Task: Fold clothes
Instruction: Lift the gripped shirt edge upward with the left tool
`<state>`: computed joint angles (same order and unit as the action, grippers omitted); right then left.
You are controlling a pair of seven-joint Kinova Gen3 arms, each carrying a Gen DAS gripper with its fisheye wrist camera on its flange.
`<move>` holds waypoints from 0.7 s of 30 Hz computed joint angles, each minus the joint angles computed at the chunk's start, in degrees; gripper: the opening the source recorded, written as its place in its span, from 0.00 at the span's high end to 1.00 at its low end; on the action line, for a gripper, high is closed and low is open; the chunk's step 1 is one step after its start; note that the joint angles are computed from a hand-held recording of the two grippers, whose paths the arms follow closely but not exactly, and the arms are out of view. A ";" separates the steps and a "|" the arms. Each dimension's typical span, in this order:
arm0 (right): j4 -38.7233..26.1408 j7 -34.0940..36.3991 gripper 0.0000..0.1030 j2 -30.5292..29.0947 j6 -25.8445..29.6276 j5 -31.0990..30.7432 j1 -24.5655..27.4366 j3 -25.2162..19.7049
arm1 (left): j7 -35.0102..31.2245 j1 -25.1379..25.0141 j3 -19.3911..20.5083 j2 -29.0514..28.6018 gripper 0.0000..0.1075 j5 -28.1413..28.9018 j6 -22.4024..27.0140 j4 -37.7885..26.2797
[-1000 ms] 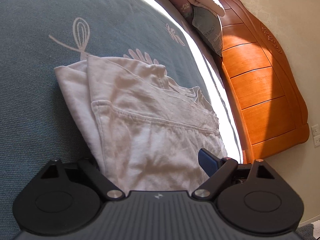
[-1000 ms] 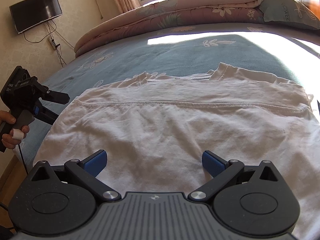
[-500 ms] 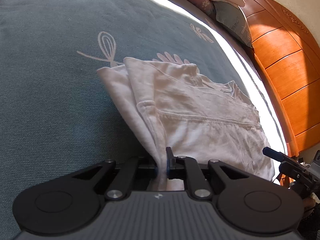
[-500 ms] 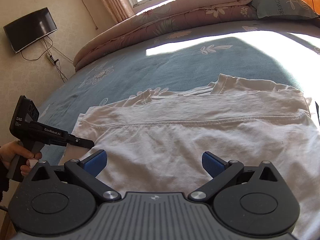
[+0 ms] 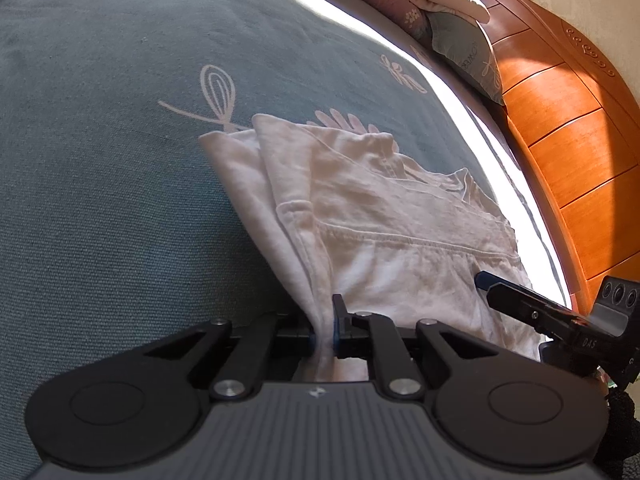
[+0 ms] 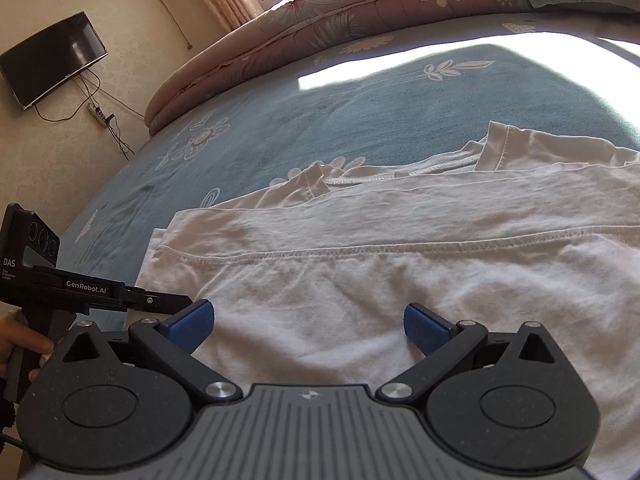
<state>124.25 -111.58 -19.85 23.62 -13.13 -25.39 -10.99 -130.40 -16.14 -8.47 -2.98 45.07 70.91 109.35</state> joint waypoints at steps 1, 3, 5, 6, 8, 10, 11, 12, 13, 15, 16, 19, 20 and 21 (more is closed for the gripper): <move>-0.40 0.08 0.00 1.16 -1.00 0.21 0.40 0.37 | -0.05 -0.05 -0.07 -0.01 0.89 0.16 -0.02 0.13; -1.57 1.78 0.00 3.69 -2.43 -0.59 -0.57 2.84 | -0.12 -0.10 -0.12 0.06 0.89 0.34 0.04 0.18; -3.52 5.24 0.00 6.77 -3.32 -1.94 -2.07 5.75 | -0.02 -0.13 -0.08 0.19 0.89 0.42 0.10 0.11; -4.71 6.82 0.00 8.16 -2.97 -2.30 -2.15 6.47 | 0.03 -0.14 -0.05 0.23 0.89 0.42 0.11 0.07; -5.99 10.84 0.00 9.82 -2.75 -5.11 -2.72 8.40 | 0.25 -0.13 0.03 0.23 0.89 0.29 0.16 -0.07; -6.17 13.97 0.00 9.53 -2.00 -8.46 -2.59 9.53 | 0.35 -0.08 0.10 0.16 0.89 0.11 0.14 -0.18; -6.14 15.16 0.00 9.09 -1.47 -9.94 -2.39 9.92 | 0.38 -0.06 0.11 0.20 0.89 0.08 0.20 -0.25; -5.78 15.79 0.00 8.19 -0.96 -10.96 -1.95 9.95 | 0.41 -0.05 0.11 0.26 0.89 0.05 0.25 -0.32; -5.03 15.83 0.00 6.71 -0.46 -11.48 -1.32 9.66 | 0.46 -0.05 0.12 0.38 0.89 0.07 0.32 -0.39; -3.34 14.98 0.00 3.33 0.96 -11.32 0.11 8.84 | 0.95 0.00 0.27 0.65 0.89 -0.15 0.47 -0.76; -2.50 14.14 0.00 1.56 1.83 -10.70 0.98 8.19 | 1.26 0.12 0.47 0.67 0.89 -0.49 0.46 -1.05; -0.36 10.18 0.00 -3.83 5.62 -6.63 4.92 4.62 | 2.74 0.93 1.33 0.39 0.89 -2.24 -0.05 -2.14; 0.22 8.76 0.00 -5.68 7.27 -4.99 6.27 3.32 | 3.43 1.19 1.49 0.34 0.89 -2.78 -0.10 -2.50; 0.73 7.58 0.00 -7.49 9.05 -3.60 7.29 2.39 | 4.11 1.47 1.64 0.31 0.89 -3.32 -0.13 -2.87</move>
